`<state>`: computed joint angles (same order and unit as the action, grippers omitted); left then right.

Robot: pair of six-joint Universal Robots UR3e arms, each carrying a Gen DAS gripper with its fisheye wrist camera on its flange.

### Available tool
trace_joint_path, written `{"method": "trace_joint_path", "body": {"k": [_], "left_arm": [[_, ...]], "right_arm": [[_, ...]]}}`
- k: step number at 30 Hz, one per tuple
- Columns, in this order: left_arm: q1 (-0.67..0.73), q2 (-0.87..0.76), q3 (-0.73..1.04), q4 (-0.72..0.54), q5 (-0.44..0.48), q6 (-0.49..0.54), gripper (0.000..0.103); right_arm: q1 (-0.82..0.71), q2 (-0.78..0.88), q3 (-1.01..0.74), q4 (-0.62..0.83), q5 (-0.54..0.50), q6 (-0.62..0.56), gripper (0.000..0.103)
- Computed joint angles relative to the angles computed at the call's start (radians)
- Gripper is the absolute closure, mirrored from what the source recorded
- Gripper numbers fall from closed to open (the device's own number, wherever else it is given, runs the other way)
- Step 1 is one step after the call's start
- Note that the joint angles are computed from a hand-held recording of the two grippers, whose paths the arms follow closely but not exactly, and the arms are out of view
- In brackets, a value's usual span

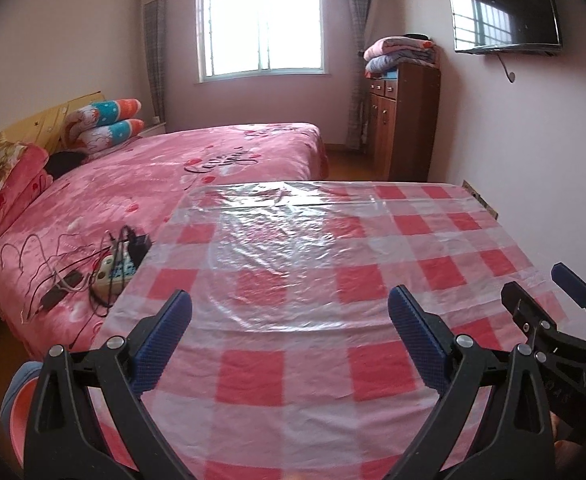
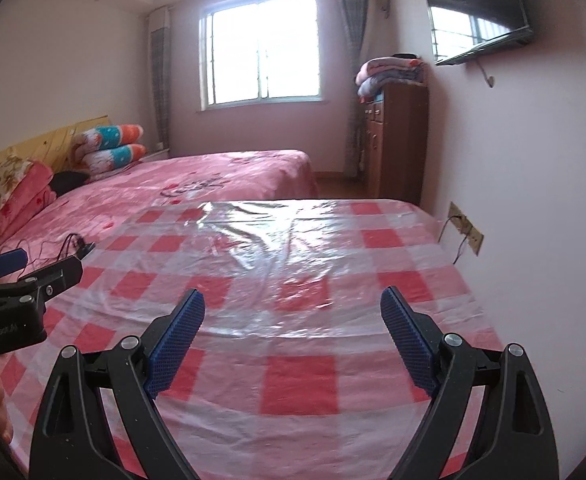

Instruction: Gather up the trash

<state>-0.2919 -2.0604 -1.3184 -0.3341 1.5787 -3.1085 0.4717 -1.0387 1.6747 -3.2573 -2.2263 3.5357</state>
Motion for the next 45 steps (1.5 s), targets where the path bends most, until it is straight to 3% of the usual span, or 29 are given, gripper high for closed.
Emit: {"method": "trace_joint_path", "body": {"k": [5,16,45], "left_arm": [[-0.025,-0.027,0.056,-0.017,0.01,-0.028,0.004],[-0.062,-0.049,0.09,-0.037,0.038,-0.06,0.004],[-0.059,-0.051,0.05,-0.023,0.043,-0.081,0.004]], "right_arm": [[-0.007,-0.017,0.063,-0.078,-0.043,-0.014,0.007],[-0.026,-0.056,0.156,-0.161,-0.043,-0.022,0.006],[-0.034,-0.063,0.164,-0.158,0.052,-0.035,0.006]]}}
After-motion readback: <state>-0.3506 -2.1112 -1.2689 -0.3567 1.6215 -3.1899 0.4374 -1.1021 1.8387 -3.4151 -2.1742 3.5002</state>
